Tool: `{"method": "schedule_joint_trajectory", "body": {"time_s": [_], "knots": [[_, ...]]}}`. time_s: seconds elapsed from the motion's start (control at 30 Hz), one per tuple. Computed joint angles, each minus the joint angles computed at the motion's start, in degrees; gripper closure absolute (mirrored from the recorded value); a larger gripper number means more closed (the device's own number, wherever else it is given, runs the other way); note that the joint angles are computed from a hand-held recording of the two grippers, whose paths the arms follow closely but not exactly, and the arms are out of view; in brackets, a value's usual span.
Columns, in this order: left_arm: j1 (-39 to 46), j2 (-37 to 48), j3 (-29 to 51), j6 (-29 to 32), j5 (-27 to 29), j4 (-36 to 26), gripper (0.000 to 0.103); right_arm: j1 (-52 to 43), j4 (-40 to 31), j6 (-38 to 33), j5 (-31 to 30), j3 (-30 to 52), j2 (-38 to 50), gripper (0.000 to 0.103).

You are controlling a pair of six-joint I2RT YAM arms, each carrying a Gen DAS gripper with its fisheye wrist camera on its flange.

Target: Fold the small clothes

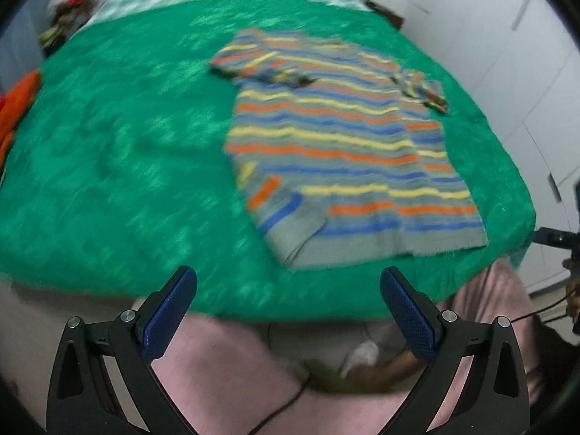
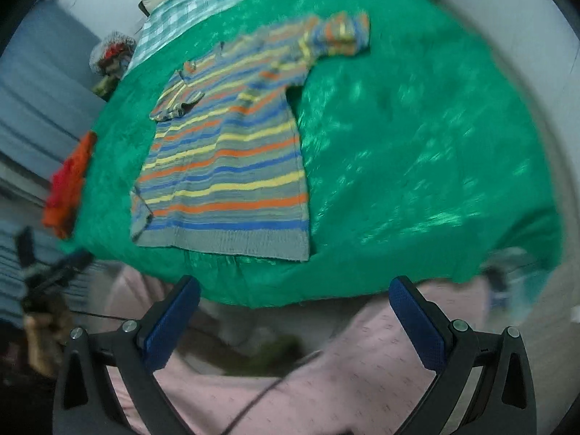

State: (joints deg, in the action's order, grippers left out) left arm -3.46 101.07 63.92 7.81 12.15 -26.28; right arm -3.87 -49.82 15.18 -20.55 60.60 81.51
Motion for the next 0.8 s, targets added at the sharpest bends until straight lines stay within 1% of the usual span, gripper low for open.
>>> {"method": "schedule_joint_trajectory", "body": {"time_s": [0.03, 0.07, 0.1, 0.13, 0.17, 0.2, 0.23, 0.27, 0.3, 0.33, 0.37, 0.43, 0.47, 0.53, 0.63, 0.7, 0.8], "knots": [[-2.96, 2.92, 0.75, 0.34, -3.43, 3.0, 0.002, -0.67, 1.89, -0.34, -2.68, -0.38, 2.65, 0.003], [-4.54, 4.64, 1.75, 0.66, -5.5, 3.77, 0.007, -0.53, 3.12, -0.21, -3.8, -0.26, 4.99, 0.005], [-6.35, 7.28, 2.91, 1.51, -8.5, 5.22, 0.017, -0.11, 4.21, -0.32, -5.4, 0.46, 8.46, 0.011], [-8.03, 10.79, 5.06, 2.42, -12.05, 5.74, 0.023, 0.45, 5.61, -1.0, -7.03, 1.39, 12.19, 0.015], [-8.6, 13.37, 7.19, 2.94, -13.9, 4.77, 0.034, 0.86, 6.55, -1.77, -7.14, 2.28, 15.05, 0.016], [-8.81, 15.91, 9.53, 2.93, -14.48, 3.41, 0.048, 1.41, 7.21, -1.88, -6.27, 3.4, 17.83, 0.016], [-8.69, 17.96, 11.42, 2.39, -13.94, 2.24, 0.055, 1.62, 7.39, -1.86, -5.95, 4.25, 19.63, 0.022], [-8.29, 18.7, 12.07, 1.75, -13.27, 2.0, 0.078, 1.95, 8.58, -1.67, -6.0, 4.98, 22.11, 0.027], [-7.5, 18.29, 11.88, 1.49, -12.02, 1.96, 0.096, 2.01, 9.71, -2.11, -6.4, 5.18, 23.55, 0.047], [-6.41, 17.68, 11.97, 1.03, -10.19, 1.06, 0.096, 1.83, 9.78, -2.83, -7.09, 5.6, 24.39, 0.091], [-4.85, 16.53, 11.68, 0.14, -7.13, 0.34, 0.097, 1.4, 9.68, -3.24, -8.79, 6.0, 25.14, 0.096], [-0.59, 13.28, 10.53, -1.81, -1.51, -0.9, 0.098, 0.12, 9.81, -2.26, -10.85, 5.1, 22.95, 0.098], [0.43, 12.58, 10.32, -2.47, -0.2, -1.13, 0.098, -0.08, 9.2, -2.69, -10.46, 5.01, 21.5, 0.098], [5.17, 9.45, 9.75, -3.16, 5.75, -4.45, 0.099, -0.33, 5.79, -4.24, -8.86, 5.1, 16.23, 0.098], [9.22, 7.27, 8.05, -3.27, 9.93, -6.77, 0.1, -0.82, 0.7, -6.34, -7.94, 6.46, 11.01, 0.098], [11.05, 6.52, 5.26, -3.67, 11.59, -6.86, 0.101, 0.42, -1.68, -7.09, -6.02, 6.93, 9.52, 0.098], [11.37, 7.38, 2.93, -3.58, 9.52, -5.73, 0.101, 1.75, -1.69, -7.34, -2.55, 5.55, 11.89, 0.098]]}}
